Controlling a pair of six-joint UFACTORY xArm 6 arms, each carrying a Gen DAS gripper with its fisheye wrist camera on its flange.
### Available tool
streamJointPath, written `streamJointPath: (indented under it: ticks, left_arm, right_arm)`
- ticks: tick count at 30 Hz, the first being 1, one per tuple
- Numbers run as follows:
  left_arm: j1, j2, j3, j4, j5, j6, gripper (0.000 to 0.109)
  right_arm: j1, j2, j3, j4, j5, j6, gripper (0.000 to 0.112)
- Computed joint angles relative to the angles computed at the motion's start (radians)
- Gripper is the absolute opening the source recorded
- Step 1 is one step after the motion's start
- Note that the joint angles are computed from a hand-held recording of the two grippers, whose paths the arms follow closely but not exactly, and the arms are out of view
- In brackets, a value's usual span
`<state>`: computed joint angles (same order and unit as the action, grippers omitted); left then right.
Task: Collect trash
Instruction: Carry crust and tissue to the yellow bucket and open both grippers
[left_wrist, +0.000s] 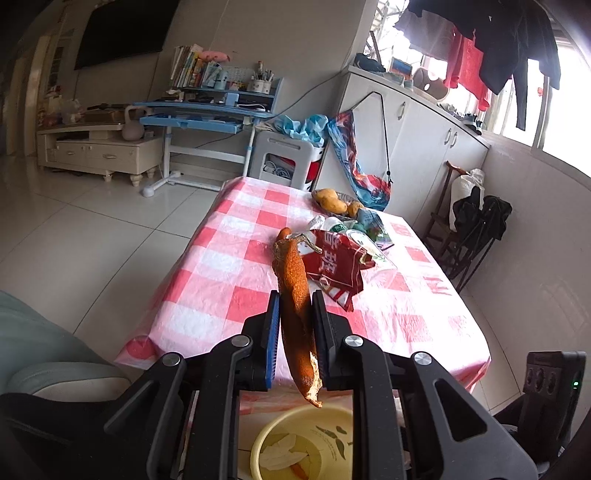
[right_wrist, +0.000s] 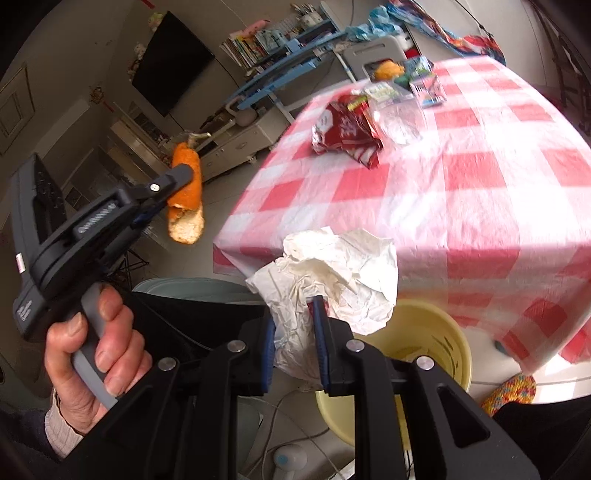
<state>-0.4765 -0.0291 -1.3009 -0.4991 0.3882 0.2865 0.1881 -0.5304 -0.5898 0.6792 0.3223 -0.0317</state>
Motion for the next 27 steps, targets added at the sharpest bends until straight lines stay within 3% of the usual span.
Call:
streamJointPath:
  ticks: [6, 11, 16, 20, 23, 25, 27]
  left_arm:
    - [-0.008, -0.041, 0.055, -0.015, 0.025, 0.035, 0.016]
    - [-0.013, -0.048, 0.061, -0.019, 0.096, 0.062, 0.016]
    - [-0.023, -0.029, 0.051, 0.041, 0.264, 0.047, 0.016]
    - [-0.037, 0.011, 0.018, 0.101, 0.453, 0.056, 0.018]
    - [-0.055, 0.003, 0.035, 0.146, 0.453, 0.055, 0.028]
    - [-0.059, -0.027, 0.068, 0.142, 0.386, 0.065, 0.053]
    - [-0.062, -0.058, 0.108, 0.151, 0.291, 0.052, 0.062]
  right_arm:
    - [-0.002, 0.014, 0.021, -0.051, 0.033, 0.069, 0.023]
    - [-0.026, -0.002, 0.044, -0.080, 0.052, 0.139, 0.038]
    - [-0.048, -0.056, 0.089, -0.212, -0.022, 0.284, 0.054]
    - [-0.085, -0.120, 0.138, -0.418, -0.094, 0.481, 0.061]
    - [-0.121, -0.156, 0.159, -0.621, -0.127, 0.654, 0.069]
    - [-0.138, -0.170, 0.164, -0.702, -0.138, 0.718, 0.072]
    - [-0.150, -0.174, 0.158, -0.789, -0.135, 0.784, 0.075]
